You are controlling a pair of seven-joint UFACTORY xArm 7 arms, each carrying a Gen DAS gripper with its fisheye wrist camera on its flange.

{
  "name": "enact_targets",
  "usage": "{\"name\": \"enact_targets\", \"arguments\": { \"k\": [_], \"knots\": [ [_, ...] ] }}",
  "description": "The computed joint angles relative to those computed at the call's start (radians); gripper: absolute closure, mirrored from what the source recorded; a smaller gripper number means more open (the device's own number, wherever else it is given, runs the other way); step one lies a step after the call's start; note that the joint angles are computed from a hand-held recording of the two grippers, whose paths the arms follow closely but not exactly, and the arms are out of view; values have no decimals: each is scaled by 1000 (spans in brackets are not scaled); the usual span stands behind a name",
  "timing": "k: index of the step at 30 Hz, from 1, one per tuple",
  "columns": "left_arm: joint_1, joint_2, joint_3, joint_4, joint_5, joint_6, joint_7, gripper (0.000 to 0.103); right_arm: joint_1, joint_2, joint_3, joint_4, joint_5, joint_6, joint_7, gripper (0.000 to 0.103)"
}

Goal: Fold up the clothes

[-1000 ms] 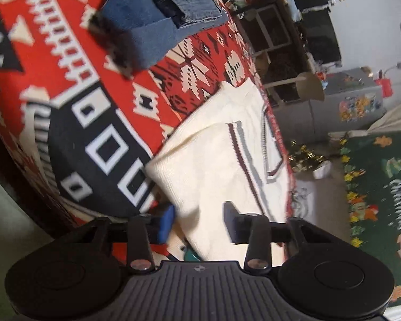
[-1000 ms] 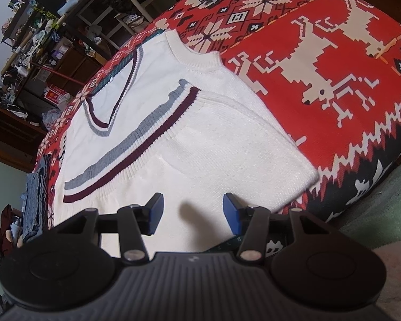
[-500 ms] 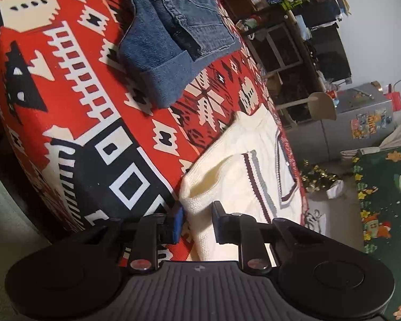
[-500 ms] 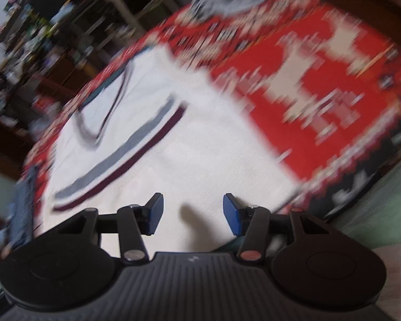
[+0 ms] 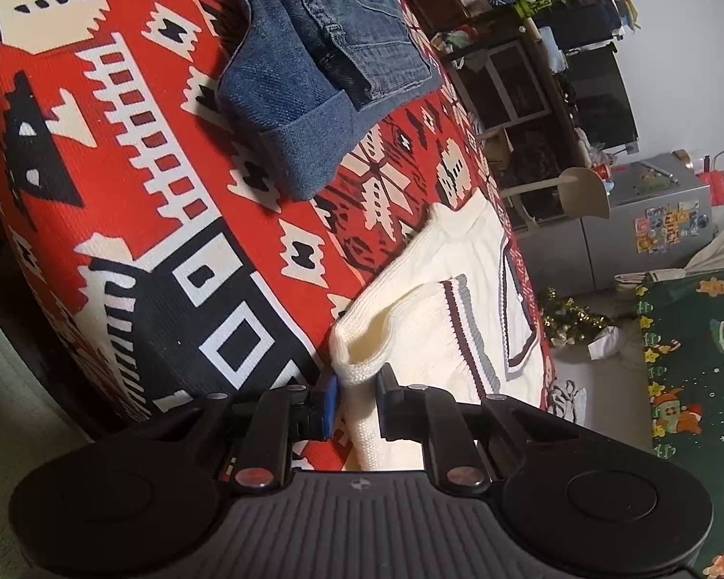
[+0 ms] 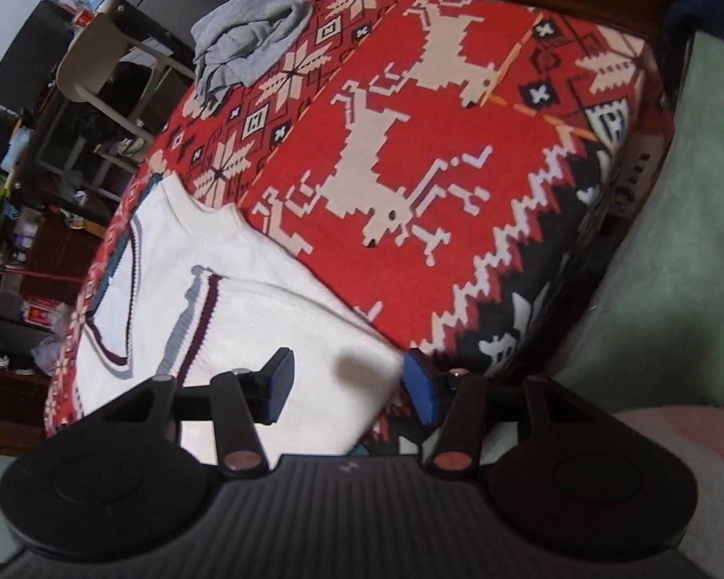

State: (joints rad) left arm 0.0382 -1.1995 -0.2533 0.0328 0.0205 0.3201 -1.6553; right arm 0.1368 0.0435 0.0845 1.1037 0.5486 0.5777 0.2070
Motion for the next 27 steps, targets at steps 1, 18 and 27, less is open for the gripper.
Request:
{"name": "enact_targets", "arguments": {
  "k": [1,18,27],
  "knots": [
    [-1,-1,1,-2,0,-2,0,89,1,9,0,8,-6,9,4,48],
    [37,130,-42,159,62,185,40,95,60,68,-2,94,-480,81,340,91],
    [21,194,-63,295,135,382,42,96,119,75,-13,183,-806,259,610,103]
  ]
}}
